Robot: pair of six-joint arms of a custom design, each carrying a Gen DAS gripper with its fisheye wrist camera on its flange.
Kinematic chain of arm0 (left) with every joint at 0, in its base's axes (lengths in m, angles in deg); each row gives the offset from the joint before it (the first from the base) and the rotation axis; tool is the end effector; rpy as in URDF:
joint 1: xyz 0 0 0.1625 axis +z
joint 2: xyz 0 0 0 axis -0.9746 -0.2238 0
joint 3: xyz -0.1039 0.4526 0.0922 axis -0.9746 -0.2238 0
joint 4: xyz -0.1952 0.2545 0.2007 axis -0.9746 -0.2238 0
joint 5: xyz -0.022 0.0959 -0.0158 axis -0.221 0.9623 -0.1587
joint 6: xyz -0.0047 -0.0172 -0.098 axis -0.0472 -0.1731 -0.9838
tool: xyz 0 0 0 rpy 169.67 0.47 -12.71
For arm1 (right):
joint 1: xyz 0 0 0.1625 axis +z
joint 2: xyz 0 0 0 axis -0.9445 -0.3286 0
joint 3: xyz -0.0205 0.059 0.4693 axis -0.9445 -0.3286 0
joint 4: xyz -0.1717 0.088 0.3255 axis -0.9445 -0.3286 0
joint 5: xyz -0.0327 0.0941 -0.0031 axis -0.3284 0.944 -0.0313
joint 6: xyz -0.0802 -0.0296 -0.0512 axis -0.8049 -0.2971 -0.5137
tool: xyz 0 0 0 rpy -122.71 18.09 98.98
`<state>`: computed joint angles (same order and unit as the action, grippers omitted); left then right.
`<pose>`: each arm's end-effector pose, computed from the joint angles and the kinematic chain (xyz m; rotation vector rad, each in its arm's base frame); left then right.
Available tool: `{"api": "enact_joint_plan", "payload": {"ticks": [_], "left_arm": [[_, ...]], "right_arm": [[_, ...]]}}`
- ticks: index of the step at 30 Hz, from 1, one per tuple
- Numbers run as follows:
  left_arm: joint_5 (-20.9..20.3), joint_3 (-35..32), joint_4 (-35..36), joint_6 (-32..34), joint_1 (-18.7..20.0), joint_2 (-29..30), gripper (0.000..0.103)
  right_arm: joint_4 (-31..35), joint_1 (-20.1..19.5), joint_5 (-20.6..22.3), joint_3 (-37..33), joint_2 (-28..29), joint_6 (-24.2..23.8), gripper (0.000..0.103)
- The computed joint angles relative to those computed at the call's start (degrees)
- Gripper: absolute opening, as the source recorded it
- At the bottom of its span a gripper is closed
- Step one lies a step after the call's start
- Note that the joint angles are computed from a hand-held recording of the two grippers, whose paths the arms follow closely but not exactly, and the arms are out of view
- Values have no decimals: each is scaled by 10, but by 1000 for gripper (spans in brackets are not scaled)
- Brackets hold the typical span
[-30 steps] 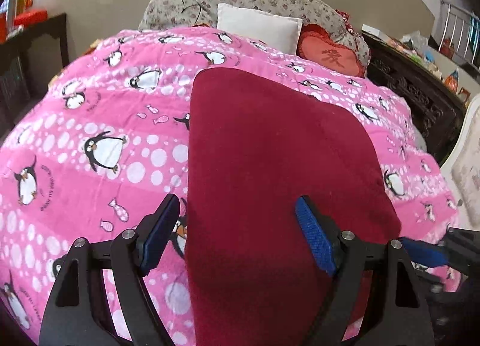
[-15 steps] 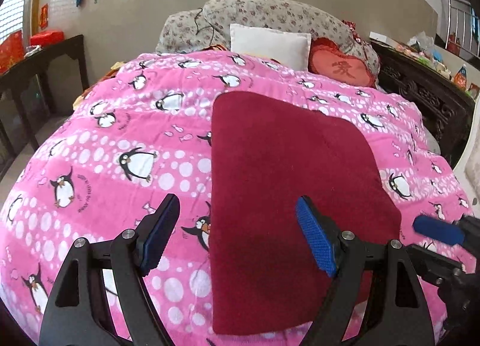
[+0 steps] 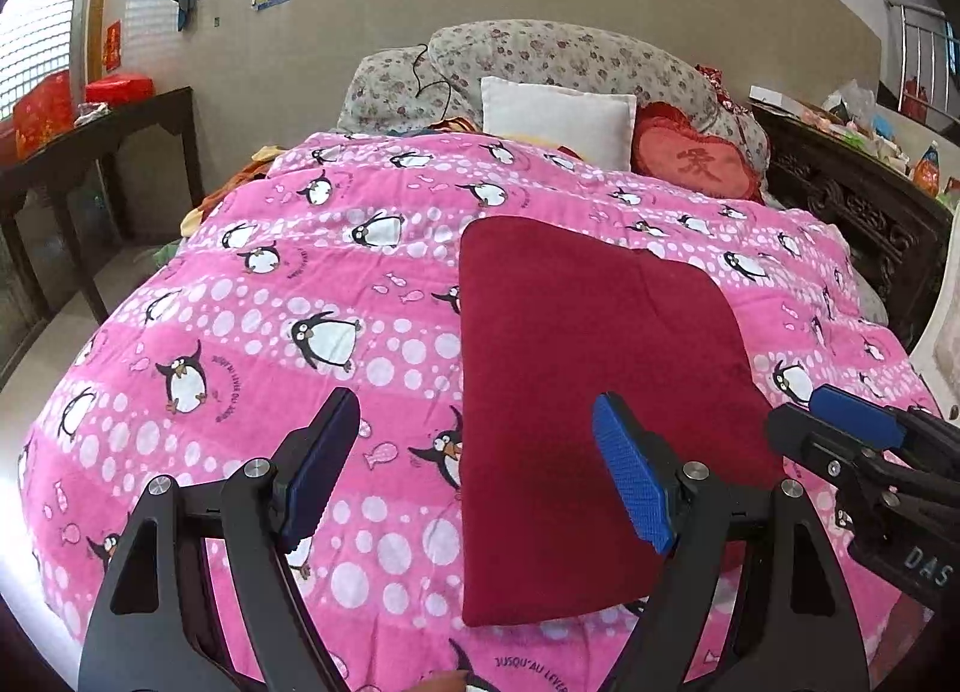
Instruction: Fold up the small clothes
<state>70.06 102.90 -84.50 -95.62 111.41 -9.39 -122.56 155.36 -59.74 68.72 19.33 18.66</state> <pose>-0.4587 -0.5912 -0.0299 -0.0142 2.0127 -1.2196 0.0666 -0.6915 0.4263 1.0952 -2.5454 0.7047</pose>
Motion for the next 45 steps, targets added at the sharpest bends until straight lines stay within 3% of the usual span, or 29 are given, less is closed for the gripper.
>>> {"api": "enact_joint_plan", "payload": {"ticks": [13, 29, 36, 40, 45], "left_arm": [[12, -16, 118, -89, -10, 4, 80], [36, -24, 227, -187, -38, 3, 80], [42, -17, 196, -167, -40, 4, 80], [36, -4, 123, -116, -37, 6, 80], [34, -6, 143, -131, -34, 5, 80]], "right_arm": [[-50, -5, -19, 12, 9, 17, 48], [-58, -10, -4, 31, -15, 19, 48], [-62, -10, 3, 40, -22, 17, 49], [-53, -10, 0, 34, -17, 24, 49], [-51, -9, -3, 32, -12, 25, 49]]}}
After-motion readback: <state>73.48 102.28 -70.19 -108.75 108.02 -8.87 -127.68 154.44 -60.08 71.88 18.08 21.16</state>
